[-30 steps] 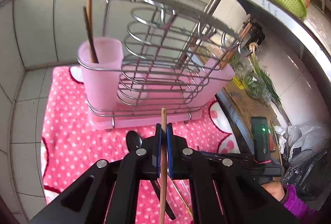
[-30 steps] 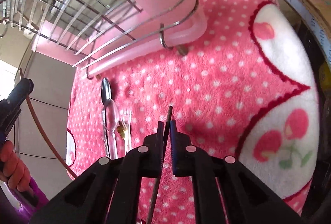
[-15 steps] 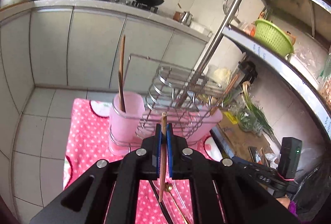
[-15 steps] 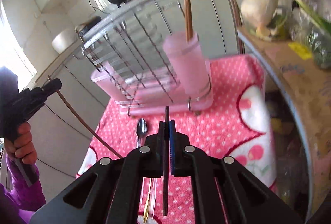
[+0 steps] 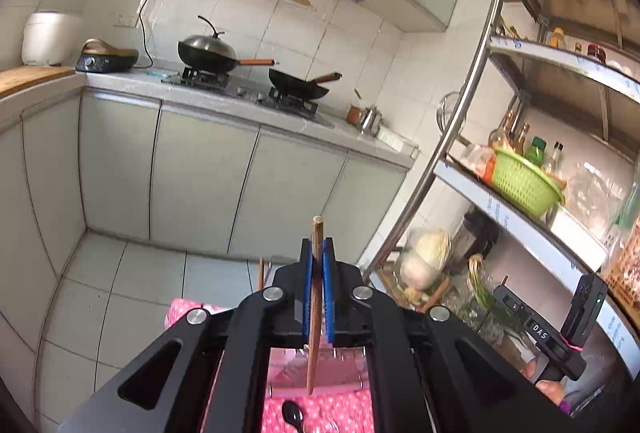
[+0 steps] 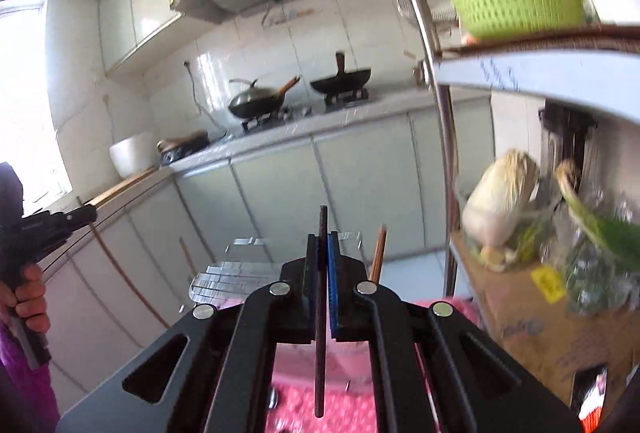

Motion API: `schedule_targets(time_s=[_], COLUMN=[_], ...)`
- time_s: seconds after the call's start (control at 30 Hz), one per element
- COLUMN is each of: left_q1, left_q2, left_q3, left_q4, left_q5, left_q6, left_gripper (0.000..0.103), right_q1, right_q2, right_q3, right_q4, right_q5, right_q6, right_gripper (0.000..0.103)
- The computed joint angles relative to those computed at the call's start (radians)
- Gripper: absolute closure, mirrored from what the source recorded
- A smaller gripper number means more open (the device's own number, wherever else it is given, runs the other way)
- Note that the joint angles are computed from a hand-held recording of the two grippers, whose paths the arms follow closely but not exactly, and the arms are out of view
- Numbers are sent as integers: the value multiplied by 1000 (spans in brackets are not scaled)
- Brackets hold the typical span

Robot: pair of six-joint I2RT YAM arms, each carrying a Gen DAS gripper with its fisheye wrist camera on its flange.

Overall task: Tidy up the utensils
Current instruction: 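Lift the left tool's wooden chopstick over the pink cup while the right tool carries its dark chopstick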

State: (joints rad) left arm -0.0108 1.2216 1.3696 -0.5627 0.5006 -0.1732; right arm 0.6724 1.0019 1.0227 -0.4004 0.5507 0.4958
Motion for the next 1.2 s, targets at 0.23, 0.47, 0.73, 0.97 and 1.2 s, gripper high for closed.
schedule_targets(time_s=[0.23, 0.47, 0.73, 0.97, 1.2], left_q1=[-4, -44, -74, -95, -77], left_q2=[123, 171, 222, 252, 295], left_q3=[112, 44, -84, -190, -152], left_q4=[55, 146, 182, 242, 223], left_q5=[-55, -147, -160, -208, -185], left_q6=[-36, 3, 15, 9, 0], left_gripper=[99, 99, 99, 98, 96], right_q1=[-106, -164, -150, -140, -128], right_q2=[119, 221, 258, 262, 282], right_q3=[-4, -73, -151, -210, -205], right_q4=[188, 355, 370, 352, 319], right_q5=[-33, -61, -87, -115, -129], right_q6=[-93, -121, -59, 7, 36], right_gripper=[98, 98, 98, 98, 98])
